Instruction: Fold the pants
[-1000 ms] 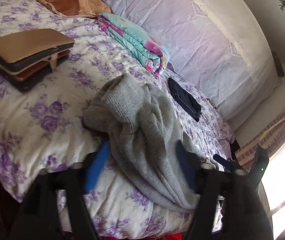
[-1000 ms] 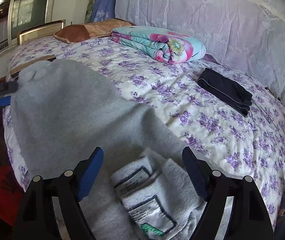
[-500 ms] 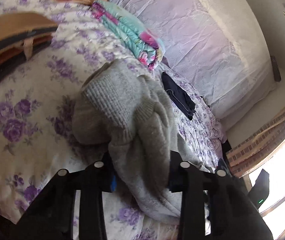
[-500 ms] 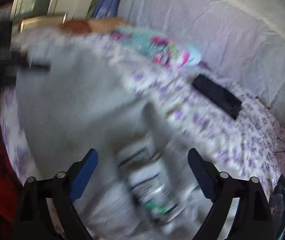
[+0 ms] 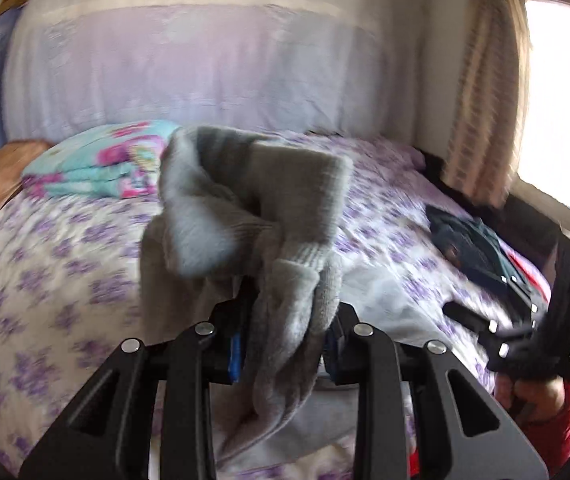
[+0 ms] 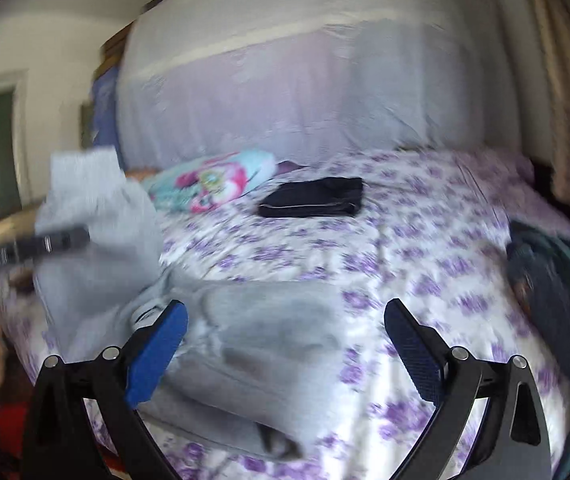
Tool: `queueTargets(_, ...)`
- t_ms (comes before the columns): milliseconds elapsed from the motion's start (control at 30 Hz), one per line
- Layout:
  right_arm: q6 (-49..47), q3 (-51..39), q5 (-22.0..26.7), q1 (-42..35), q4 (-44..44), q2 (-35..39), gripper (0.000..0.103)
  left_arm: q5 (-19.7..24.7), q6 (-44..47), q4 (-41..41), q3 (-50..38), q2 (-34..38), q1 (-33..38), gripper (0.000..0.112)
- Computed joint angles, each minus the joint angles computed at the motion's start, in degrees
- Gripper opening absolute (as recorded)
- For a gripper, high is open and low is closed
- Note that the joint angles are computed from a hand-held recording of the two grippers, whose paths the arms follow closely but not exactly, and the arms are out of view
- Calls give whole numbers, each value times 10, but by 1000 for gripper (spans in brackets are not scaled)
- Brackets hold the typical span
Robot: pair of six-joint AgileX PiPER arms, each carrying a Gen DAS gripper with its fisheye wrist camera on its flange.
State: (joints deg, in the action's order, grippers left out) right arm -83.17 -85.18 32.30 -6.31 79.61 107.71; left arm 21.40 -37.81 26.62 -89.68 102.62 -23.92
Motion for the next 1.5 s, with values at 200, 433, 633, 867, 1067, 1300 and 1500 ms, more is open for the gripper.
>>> queueTargets(200, 30, -22, 56, -65, 24, 43, 99, 64, 37, 7, -131, 109, -84, 26)
queueTargets(433, 67, -61, 99, -103, 42, 83, 99, 233, 120, -1, -349, 237, -130, 27)
queueTargets(633, 85, -64, 82, -100, 22, 84, 99, 249, 94, 80, -304, 240, -162, 43)
queueTargets(867, 39, -28, 79, -86, 55, 61, 99, 40, -40, 71, -62, 53, -109, 99)
queueTargets(1067, -39, 22, -48, -11, 13, 18, 99, 126, -63, 45, -119, 95, -59, 99)
queueTargets(1300, 216, -98, -47, -23, -208, 125, 99, 190, -6, -40, -187, 166, -25, 99)
queueTargets(1500, -58, 25, -51, -36, 72, 8, 99, 156, -78, 16, -147, 168, -30, 99)
